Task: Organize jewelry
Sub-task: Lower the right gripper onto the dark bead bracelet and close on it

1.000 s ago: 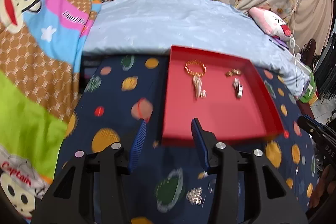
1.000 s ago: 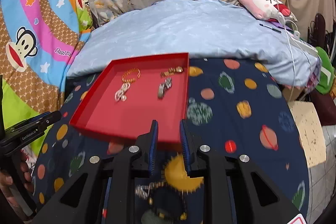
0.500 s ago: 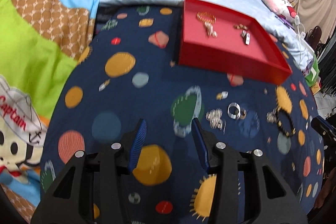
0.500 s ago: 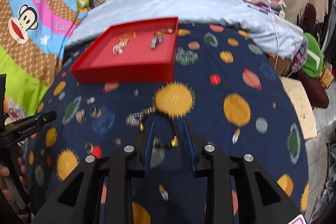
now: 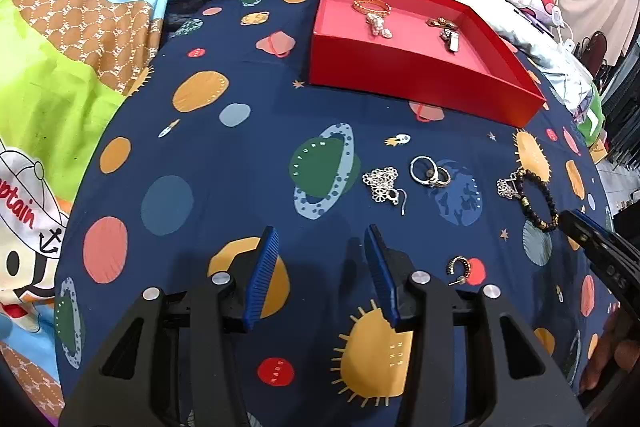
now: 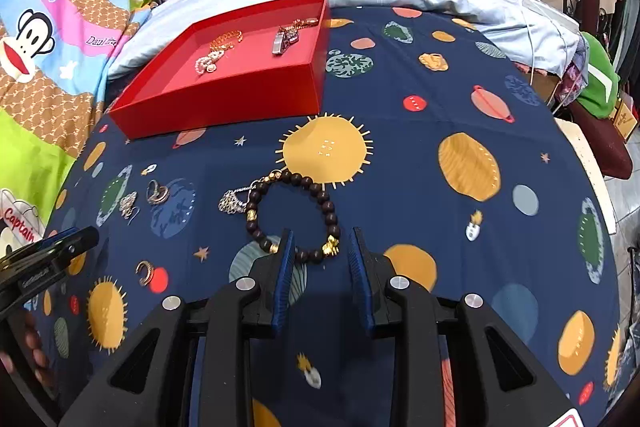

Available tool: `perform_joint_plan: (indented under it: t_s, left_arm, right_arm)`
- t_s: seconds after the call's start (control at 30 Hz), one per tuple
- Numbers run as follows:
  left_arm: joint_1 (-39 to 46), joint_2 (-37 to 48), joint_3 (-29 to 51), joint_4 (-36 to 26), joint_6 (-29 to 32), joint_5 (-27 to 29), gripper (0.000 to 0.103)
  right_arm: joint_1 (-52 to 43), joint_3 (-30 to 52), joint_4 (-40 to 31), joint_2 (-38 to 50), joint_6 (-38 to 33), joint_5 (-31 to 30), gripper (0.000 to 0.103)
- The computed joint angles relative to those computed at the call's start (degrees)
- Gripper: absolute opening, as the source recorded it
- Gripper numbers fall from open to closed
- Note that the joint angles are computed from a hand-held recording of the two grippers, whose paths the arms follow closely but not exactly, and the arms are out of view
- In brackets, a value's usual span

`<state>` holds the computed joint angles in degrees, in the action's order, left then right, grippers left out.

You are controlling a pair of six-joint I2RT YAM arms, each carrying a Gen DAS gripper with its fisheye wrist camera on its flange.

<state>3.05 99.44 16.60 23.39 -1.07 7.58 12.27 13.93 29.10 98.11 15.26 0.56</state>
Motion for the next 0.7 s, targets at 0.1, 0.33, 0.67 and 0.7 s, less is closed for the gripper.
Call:
perform_joint_plan:
  t_s: [0.1,0.33,0.67,0.7]
  left_arm:
    - [-0.35,0.41,0.23,0.25,-0.40,0.22,0.047]
    - [-1.32,1.29,1.46,0.32,-1.41,0.33,0.057]
    - [-2.86,2.07,2.61,0.01,-2.37,0.25,0.057]
    - [-2.75,2.22,2.68,-0.06,-2.38,0.26,0.057]
  right_arm:
    - [-0.30,2.06,1.35,3.54,0.15,-0.17,0.027]
    - [0.24,4.43,2.46,7.44,0.03,0.64,0.027]
    - [-0.37,3.65,2.95,7.37,-0.88,1.19,0.007]
    - [-0.75,3.35,3.25,7.30,-0.86,0.76,0.007]
